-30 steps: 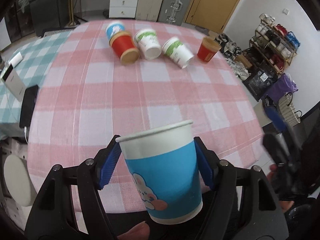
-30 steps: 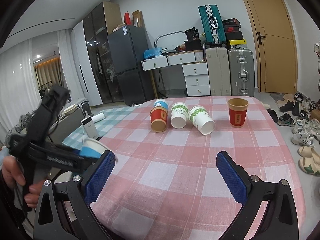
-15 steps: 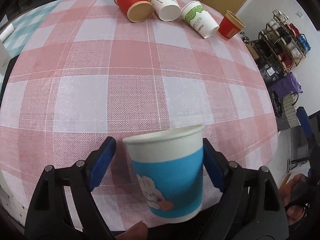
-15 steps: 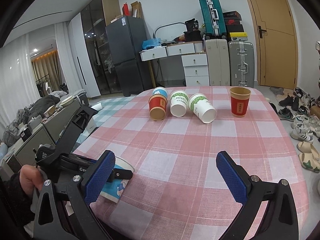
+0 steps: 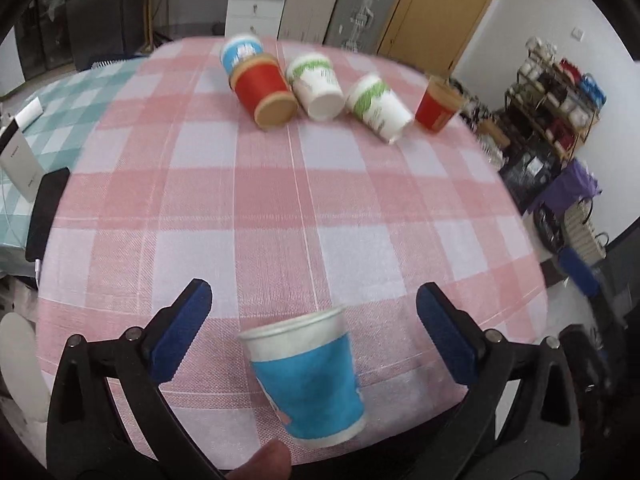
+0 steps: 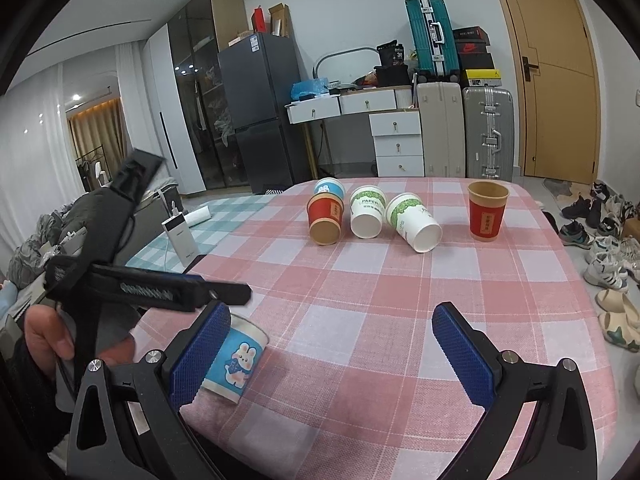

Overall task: Flip cup upright
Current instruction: 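Lift the blue cup with the left tool, carry it toward the right tool, release, then grasp the blue cup lying on its side with the right tool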

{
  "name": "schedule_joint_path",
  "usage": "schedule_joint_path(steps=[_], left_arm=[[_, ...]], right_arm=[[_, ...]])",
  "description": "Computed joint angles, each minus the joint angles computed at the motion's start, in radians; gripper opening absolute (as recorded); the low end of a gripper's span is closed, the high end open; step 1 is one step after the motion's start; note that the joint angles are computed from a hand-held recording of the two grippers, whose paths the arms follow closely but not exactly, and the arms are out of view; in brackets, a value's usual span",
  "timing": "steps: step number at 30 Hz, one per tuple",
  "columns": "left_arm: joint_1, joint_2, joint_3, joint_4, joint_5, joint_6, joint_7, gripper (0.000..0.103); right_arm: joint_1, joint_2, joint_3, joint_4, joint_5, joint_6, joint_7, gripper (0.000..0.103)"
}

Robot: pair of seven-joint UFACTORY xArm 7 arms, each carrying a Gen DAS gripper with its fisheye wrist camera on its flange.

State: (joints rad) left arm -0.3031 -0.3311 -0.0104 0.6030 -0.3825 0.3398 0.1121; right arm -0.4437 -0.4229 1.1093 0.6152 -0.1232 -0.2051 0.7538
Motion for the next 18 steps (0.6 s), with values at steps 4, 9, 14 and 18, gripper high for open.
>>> schedule_joint_path(steps=[4,9,14,18], left_arm=[[0.047,-0.12,-0.028,-0.049,0.053,-0.04,-0.059,0.102],[0.173,-0.317,-0.15,-0.152,0.22,-0.105,-0.233,0.102],[0.204,-0.491,-0.18,-0.233,0.304,-0.085,-0.331,0.102],[0.204,-0.582,-0.169,-0.273,0.357,-0.024,-0.384,0.102]], right_arm=[[0.008,-0.001,0.001,0.013,0.001,-0.012,-0.003,0.103],[0.022,-0.01,0.006,0.033,0.005,-0.021,-0.017,0.103],[0.057,0.003,-0.007,0.046,0.014,-0.029,-0.029,0.103],[0.083,-0.007,-0.012,0.056,0.017,-0.014,-0.035,0.103]])
